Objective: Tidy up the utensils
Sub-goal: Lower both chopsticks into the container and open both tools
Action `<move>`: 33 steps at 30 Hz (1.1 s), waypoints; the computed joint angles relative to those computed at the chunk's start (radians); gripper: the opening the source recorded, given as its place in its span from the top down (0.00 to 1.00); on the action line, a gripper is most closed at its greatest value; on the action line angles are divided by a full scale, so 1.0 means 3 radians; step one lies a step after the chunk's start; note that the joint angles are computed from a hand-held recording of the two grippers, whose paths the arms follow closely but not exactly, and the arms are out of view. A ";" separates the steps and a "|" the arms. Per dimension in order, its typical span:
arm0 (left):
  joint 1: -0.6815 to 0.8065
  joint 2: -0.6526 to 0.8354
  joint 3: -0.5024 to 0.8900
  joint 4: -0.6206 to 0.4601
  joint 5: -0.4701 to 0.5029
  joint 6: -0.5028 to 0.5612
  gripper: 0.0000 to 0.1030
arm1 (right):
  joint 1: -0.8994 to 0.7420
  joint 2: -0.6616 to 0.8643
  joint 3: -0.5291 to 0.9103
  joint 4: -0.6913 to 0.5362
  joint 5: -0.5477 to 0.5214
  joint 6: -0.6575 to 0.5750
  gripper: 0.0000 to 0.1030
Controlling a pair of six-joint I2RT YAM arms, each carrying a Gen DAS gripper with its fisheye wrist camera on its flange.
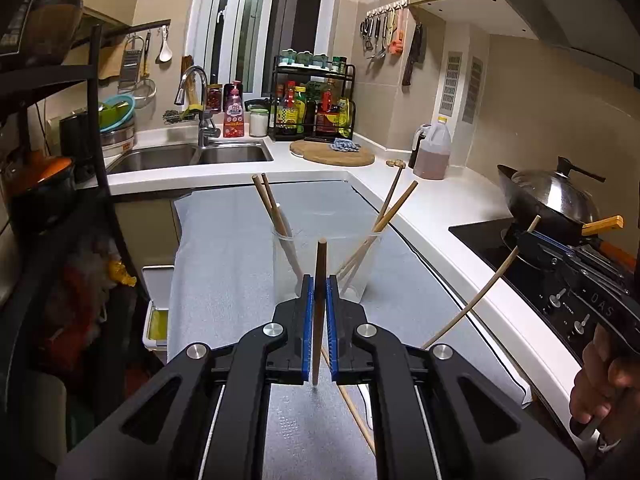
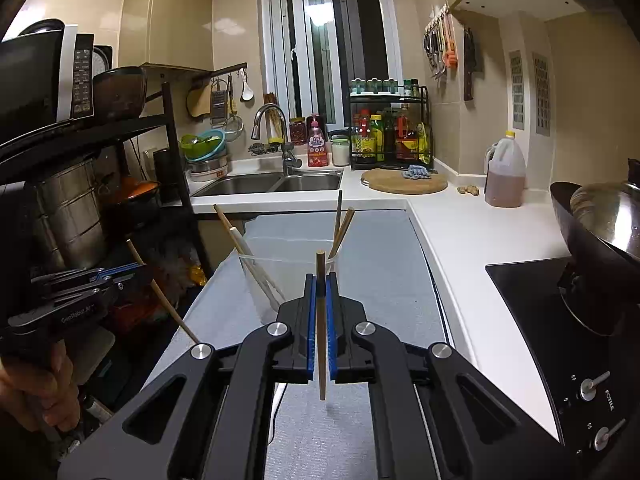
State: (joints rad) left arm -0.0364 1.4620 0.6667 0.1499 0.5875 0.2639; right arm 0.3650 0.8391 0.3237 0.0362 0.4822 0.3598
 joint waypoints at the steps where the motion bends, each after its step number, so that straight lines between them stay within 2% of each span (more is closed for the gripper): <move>1: 0.0007 0.0004 0.0008 -0.0009 0.0004 0.0007 0.94 | -0.0015 0.0018 0.0009 0.0000 -0.0018 0.0000 0.95; 9: 0.0017 0.0069 0.0148 -0.0126 0.0008 0.0037 0.94 | -0.0120 0.0112 0.0124 -0.0026 -0.0147 -0.0088 0.95; 13: 0.0008 0.0148 0.0355 -0.0330 0.0010 0.0043 0.94 | -0.0300 0.0211 0.0260 -0.0038 -0.0402 -0.0143 0.95; 18: -0.0032 0.0347 0.0915 -0.0801 0.0050 -0.0001 0.94 | -0.0535 0.0436 0.0591 -0.0101 -0.0744 -0.0220 0.95; 23: -0.0126 0.0496 0.1524 -0.1164 0.0095 -0.0142 0.94 | -0.0765 0.0694 0.1146 -0.0199 -0.1030 -0.0340 0.95; 27: -0.0219 0.0631 0.1967 -0.1286 0.0081 -0.0339 0.94 | -0.0894 0.0927 0.1582 -0.0220 -0.1116 -0.0427 0.95; 33: -0.0347 0.0841 0.2395 -0.1155 -0.0021 -0.0617 0.94 | -0.1037 0.1270 0.1938 -0.0092 -0.1182 -0.0449 0.95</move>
State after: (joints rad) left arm -0.1405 1.7142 1.3852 -0.1966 0.5811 0.0789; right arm 0.0540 1.2202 0.9052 0.0087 0.1275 0.2252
